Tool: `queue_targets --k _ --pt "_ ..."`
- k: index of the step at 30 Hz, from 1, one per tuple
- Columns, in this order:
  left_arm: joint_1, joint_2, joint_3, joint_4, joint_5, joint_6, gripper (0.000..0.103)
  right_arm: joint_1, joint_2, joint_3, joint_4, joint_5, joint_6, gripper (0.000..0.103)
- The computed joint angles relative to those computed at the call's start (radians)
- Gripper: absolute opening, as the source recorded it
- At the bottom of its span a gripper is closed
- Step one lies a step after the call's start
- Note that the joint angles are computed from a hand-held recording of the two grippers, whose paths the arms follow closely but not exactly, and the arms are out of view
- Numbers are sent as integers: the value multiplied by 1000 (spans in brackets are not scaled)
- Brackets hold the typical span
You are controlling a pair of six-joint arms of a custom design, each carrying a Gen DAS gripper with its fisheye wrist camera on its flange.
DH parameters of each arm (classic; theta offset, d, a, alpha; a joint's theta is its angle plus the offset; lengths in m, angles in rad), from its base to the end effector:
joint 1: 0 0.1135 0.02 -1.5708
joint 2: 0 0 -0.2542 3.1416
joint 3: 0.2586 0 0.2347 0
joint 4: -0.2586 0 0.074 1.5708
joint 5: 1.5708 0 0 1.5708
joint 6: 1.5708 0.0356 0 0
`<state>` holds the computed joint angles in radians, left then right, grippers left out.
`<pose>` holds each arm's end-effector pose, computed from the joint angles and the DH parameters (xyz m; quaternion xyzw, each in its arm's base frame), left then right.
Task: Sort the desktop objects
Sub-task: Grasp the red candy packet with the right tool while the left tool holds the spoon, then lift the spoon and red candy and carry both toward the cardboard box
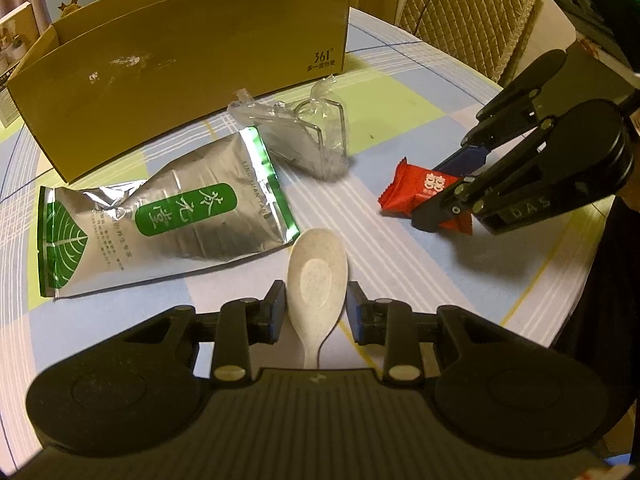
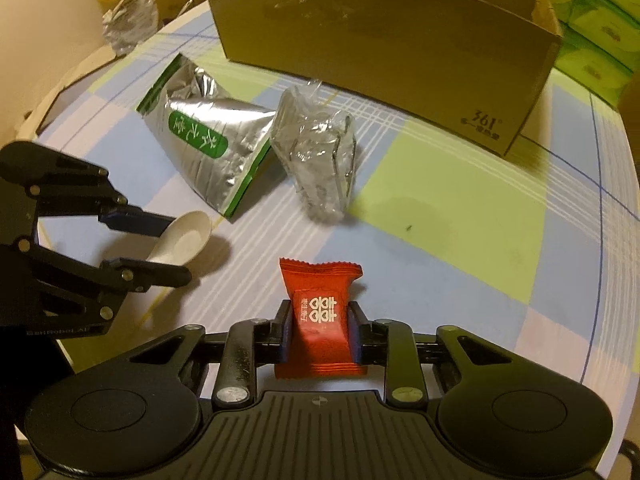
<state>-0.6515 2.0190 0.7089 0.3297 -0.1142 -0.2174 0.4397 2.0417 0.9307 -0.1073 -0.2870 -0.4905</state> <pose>0.2470 -0.1832 0.0480 0.1895 0.9363 -0.0727 0.2865 0.2917 0.1484 0.0618 -0.4594 0.8596 0.1363 0.1771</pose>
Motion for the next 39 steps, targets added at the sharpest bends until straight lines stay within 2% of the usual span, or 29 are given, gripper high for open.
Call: queue_targets --k 8,22,39 --pt "10 -81 -48 7 1 -27 27 -11 -58 -3 -21 -22 41 24" --pt "57 -228 -68 -57 22 -45 26 -1 -171 -29 -44 -44 78 24" --pt "76 -333 -42 -135 6 -30 26 -14 -260 -20 -87 -73 96 24"
